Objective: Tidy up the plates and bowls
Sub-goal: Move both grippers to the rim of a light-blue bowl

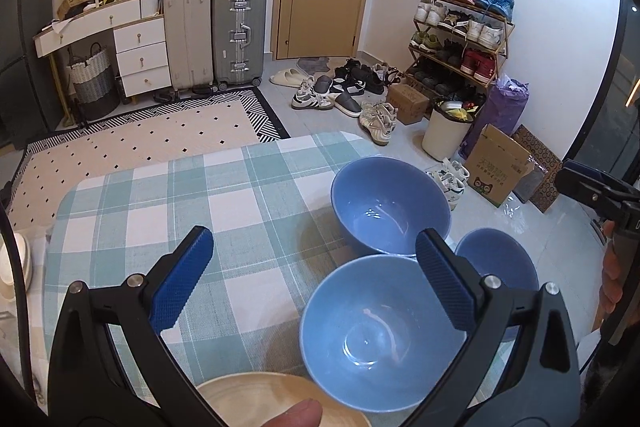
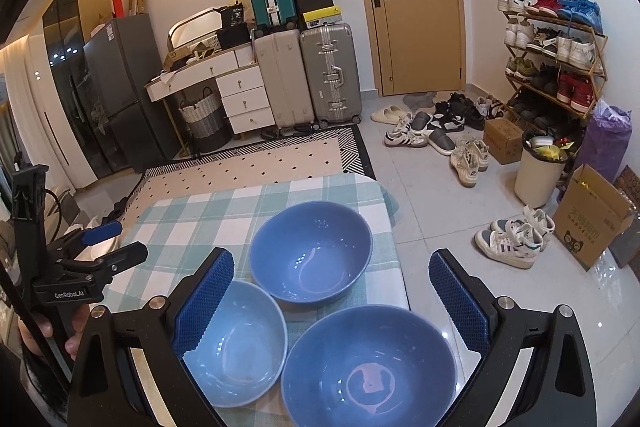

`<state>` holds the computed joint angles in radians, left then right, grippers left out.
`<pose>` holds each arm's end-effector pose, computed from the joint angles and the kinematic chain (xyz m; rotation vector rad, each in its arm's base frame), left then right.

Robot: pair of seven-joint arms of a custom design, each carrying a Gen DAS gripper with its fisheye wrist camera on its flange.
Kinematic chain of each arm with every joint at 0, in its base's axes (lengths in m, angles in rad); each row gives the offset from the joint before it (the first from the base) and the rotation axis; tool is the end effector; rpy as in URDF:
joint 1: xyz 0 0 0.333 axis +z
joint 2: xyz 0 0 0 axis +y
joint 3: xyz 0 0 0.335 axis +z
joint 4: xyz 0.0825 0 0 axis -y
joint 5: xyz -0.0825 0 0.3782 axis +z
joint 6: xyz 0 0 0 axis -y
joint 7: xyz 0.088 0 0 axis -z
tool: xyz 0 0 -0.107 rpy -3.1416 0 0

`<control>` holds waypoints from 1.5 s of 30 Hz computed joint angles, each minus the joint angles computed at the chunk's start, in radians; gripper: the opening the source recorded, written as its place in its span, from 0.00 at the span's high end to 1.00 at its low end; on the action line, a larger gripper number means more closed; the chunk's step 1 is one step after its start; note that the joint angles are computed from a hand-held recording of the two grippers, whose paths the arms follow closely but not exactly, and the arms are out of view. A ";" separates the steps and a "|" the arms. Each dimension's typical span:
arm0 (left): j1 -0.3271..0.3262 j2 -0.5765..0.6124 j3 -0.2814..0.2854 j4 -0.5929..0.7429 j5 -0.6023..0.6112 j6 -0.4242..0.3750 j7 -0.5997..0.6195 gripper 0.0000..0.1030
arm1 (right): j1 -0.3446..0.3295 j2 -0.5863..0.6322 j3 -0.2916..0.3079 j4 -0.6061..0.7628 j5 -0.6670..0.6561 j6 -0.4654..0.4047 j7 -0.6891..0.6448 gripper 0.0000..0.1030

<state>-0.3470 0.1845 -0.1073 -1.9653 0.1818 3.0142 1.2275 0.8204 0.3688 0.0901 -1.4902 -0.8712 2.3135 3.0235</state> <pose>0.5730 -0.2896 0.5067 -1.5407 2.0246 -1.0442 0.4566 0.5461 0.5368 -1.6059 1.7684 -0.6447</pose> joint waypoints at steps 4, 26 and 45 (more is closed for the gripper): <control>0.015 0.051 -0.022 0.056 -0.055 -0.018 0.047 0.02 | -0.023 0.010 -0.002 -0.001 0.026 0.025 -0.020 0.03; -0.033 0.383 0.005 0.445 -0.125 -0.230 0.126 0.02 | -0.103 0.165 -0.033 0.077 0.282 0.106 -0.212 0.03; -0.052 0.617 -0.005 0.794 -0.146 -0.464 0.154 0.03 | -0.157 0.294 -0.026 0.156 0.479 0.130 -0.380 0.03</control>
<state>-0.3994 0.8013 -0.1119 -1.1714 0.0353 2.5506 1.3819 0.6639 0.6624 0.0637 -1.3342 -0.3924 2.4432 2.6440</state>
